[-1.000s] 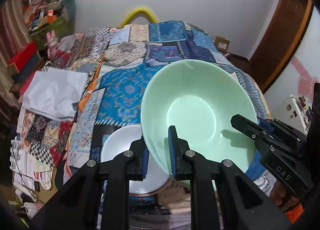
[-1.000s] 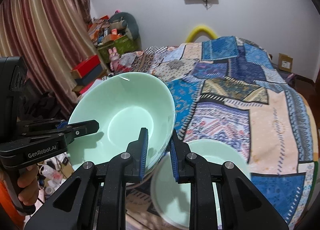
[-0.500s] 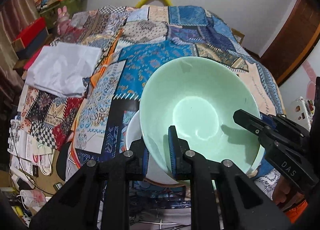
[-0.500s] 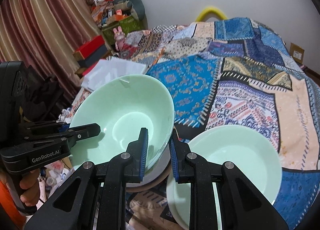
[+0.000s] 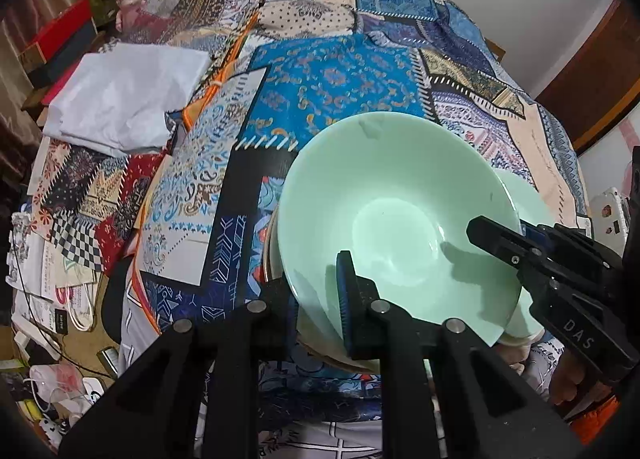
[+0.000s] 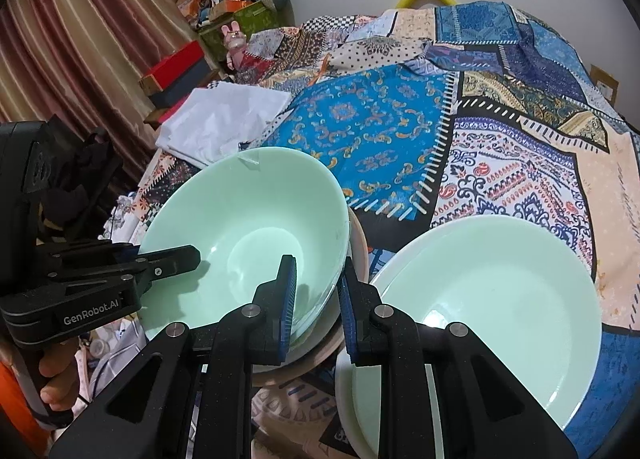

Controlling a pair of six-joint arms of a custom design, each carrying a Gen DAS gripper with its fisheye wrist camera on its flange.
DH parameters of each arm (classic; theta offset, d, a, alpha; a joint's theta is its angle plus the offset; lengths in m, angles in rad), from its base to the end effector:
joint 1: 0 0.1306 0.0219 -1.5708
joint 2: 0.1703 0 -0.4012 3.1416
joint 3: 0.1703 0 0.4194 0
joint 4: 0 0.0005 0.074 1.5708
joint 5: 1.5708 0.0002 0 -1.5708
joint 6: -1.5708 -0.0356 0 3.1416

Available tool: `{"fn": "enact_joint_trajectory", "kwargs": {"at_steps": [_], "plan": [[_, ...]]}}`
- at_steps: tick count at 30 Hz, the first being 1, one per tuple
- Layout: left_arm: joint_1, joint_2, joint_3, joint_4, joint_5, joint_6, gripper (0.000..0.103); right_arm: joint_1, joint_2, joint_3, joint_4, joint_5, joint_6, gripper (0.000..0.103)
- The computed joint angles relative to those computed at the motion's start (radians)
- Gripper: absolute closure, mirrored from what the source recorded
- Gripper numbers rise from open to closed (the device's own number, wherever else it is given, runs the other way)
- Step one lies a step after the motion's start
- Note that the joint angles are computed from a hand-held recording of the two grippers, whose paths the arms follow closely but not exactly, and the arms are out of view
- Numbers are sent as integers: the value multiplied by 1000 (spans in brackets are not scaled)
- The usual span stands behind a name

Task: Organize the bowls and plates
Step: 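Lower the mint green bowl into the white spotted bowl, right gripper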

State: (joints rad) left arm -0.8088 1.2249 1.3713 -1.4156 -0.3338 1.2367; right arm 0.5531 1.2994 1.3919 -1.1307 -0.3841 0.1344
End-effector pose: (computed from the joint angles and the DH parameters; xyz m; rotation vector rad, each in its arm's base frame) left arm 0.2832 -0.2806 0.4840 -0.6408 2.6239 -0.1132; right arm 0.3789 0.2490 0.4762 -1.0165 2.4263 0.6485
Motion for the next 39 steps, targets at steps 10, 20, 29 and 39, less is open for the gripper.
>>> {"fn": "enact_joint_trajectory", "kwargs": {"at_steps": [10,20,29,39], "plan": [[2,-8,-33,29,13,1,86,-2,11,1,-24,3,28,83],[-1,12,-18,10,4,-14,86,-8,11,6,-42,1,54,82],[5,24,-2,-9,18,-20,86,-22,-13,1,-18,1,69,81],[12,19,24,-29,39,-20,77,-51,-27,12,-4,-22,66,81]]}}
